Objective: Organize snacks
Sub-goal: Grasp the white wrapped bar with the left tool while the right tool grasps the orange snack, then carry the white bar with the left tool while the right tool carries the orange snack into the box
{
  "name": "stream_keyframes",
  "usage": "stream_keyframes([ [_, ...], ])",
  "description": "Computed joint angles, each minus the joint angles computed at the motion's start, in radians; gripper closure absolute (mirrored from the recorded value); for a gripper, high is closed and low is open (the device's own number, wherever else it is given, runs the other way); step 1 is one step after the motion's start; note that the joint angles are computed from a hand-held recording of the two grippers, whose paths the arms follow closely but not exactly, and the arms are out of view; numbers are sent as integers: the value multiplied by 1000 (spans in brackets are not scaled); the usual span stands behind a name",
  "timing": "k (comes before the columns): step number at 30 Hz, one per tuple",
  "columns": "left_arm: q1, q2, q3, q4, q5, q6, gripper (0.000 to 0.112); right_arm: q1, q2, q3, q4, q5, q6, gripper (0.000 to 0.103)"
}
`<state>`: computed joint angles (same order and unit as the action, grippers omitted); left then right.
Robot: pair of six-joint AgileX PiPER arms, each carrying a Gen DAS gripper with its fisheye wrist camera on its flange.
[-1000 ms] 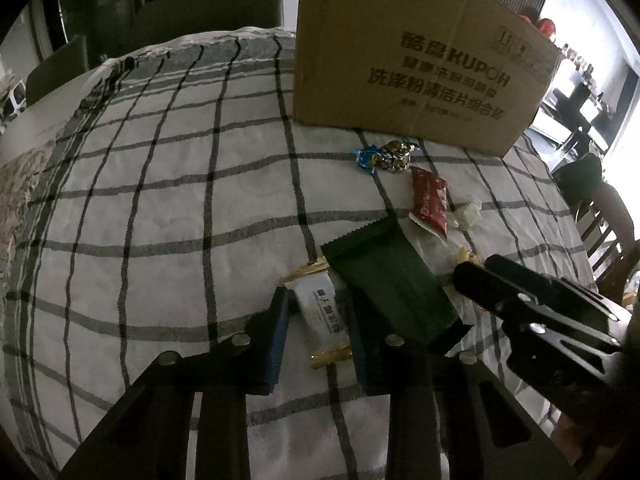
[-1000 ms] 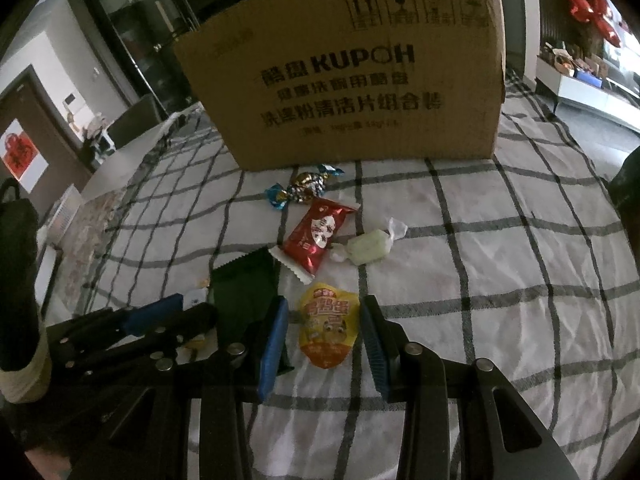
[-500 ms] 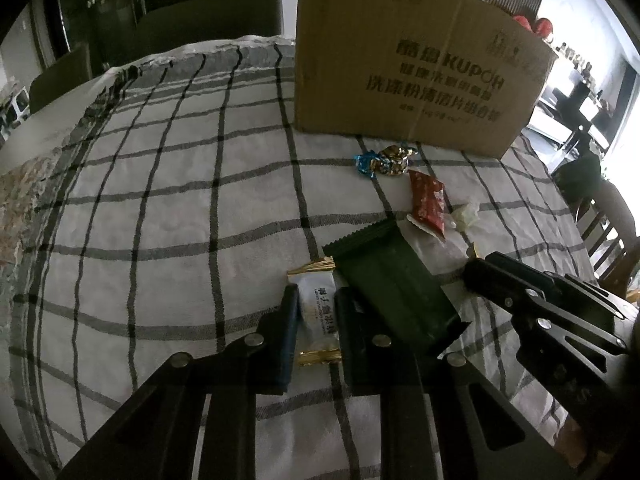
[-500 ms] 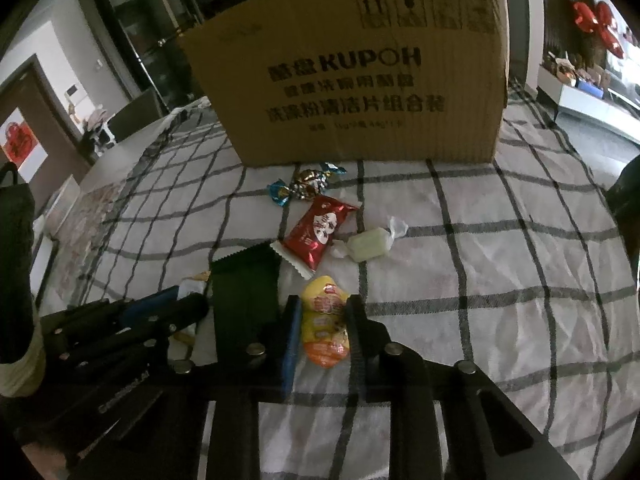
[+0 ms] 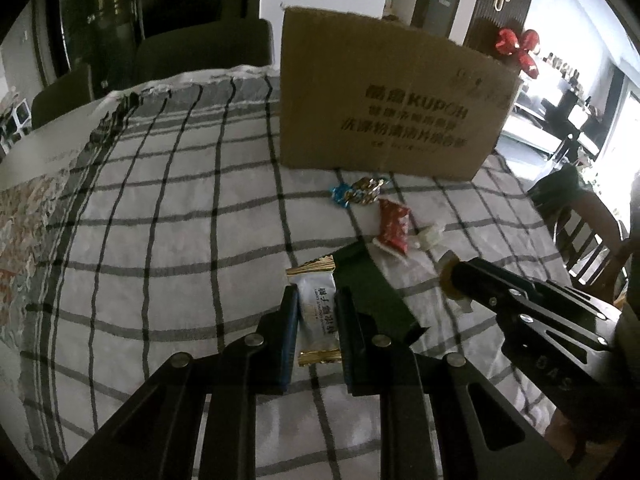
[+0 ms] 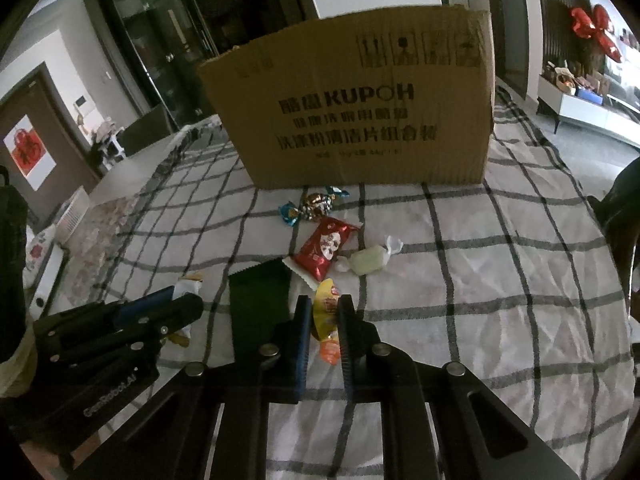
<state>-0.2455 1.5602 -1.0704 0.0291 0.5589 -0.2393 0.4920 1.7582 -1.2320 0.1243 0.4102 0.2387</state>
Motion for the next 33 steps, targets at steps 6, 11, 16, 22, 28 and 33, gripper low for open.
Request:
stream_keyframes([
  [6, -20, -27, -24, 10, 7, -3, 93, -8, -33, 8, 16, -13, -19, 98],
  [11, -38, -42, -21, 49, 7, -39, 93, -33, -42, 12, 72, -8, -58, 98],
  [16, -65, -60, 9, 72, -1, -66, 93, -42, -53, 53, 113, -20, -88, 62],
  [22, -69, -61, 38, 56, -15, -57, 93, -31, -59, 88, 125, -24, -107, 62],
  [28, -70, -55, 57, 43, -23, -52, 93, -24, -54, 109, 152, -22, -133, 62],
  [33, -72, -52, 61, 44, -23, -53, 93, -20, -40, 114, 150, -19, -130, 62],
])
